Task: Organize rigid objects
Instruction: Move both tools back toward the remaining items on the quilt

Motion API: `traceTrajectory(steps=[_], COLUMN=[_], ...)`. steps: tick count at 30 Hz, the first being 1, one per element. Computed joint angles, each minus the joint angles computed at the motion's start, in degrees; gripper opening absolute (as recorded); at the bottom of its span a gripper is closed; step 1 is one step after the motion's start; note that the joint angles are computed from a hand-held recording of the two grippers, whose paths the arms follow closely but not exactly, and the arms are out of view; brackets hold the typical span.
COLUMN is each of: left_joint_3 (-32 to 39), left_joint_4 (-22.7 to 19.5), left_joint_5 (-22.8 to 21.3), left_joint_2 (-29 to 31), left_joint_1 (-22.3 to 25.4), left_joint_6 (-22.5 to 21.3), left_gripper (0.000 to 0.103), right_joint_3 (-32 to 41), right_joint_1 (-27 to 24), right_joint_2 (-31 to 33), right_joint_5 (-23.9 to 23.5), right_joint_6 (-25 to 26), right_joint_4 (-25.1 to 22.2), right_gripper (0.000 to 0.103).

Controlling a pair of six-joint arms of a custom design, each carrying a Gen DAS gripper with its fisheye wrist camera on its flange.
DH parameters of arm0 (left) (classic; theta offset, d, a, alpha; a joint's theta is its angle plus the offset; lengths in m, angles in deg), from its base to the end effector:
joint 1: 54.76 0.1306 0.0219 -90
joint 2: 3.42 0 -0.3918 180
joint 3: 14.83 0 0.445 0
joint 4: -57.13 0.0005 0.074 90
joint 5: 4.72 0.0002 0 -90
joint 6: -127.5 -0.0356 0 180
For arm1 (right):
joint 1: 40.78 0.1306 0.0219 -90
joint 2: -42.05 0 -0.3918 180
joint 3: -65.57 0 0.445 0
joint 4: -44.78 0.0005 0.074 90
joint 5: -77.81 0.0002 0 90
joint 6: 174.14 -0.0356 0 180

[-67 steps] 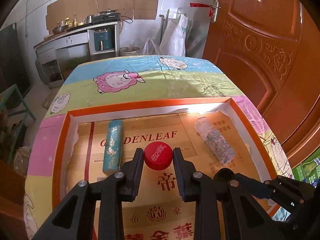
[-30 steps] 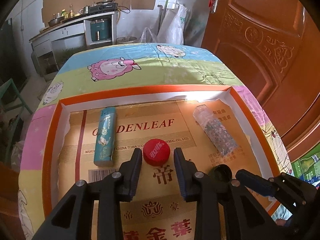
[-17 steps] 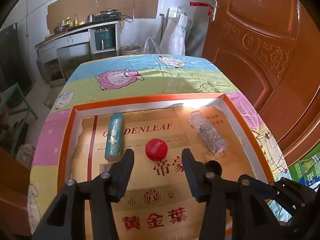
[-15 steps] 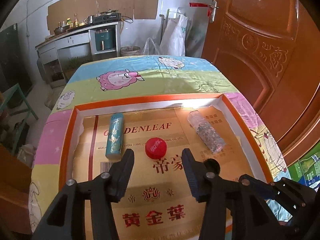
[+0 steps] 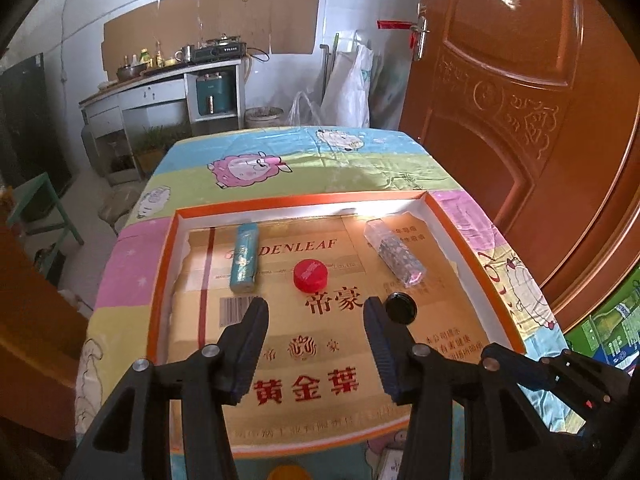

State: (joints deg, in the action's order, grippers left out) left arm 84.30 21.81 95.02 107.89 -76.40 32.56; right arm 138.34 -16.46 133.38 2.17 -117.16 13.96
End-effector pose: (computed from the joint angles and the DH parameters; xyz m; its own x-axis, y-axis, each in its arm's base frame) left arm 0.6230 -0.2542 0.3212 -0.6423 0.3461 -0.6838 0.5270 0.8473 -0.0661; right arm 0.4807 0.2070 0.2982 -0.7172 0.2552 -0.6485 0.1658 0.9663 0.1969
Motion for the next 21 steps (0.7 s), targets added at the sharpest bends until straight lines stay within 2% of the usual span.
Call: traceTrajectory(steps=[11, 21], left_joint_3=[-8.2, -14.6], left_joint_4=[4.1, 6.0], left_joint_5=[-1.5, -0.9], left_joint_2=[-7.5, -13.4], left_joint_1=[0.6, 1.5], left_joint_6=[-0.5, -0.5], left_gripper=[0.049, 0.049], right_joint_3=[-2.0, -3.5], right_joint_1=[3.1, 6.4], right_joint_2=[-3.5, -6.0], right_joint_5=[2.9, 5.8], right_joint_6=[-1.2, -2.5], right_joint_4=[-1.1, -2.6], right_gripper=[0.038, 0.038])
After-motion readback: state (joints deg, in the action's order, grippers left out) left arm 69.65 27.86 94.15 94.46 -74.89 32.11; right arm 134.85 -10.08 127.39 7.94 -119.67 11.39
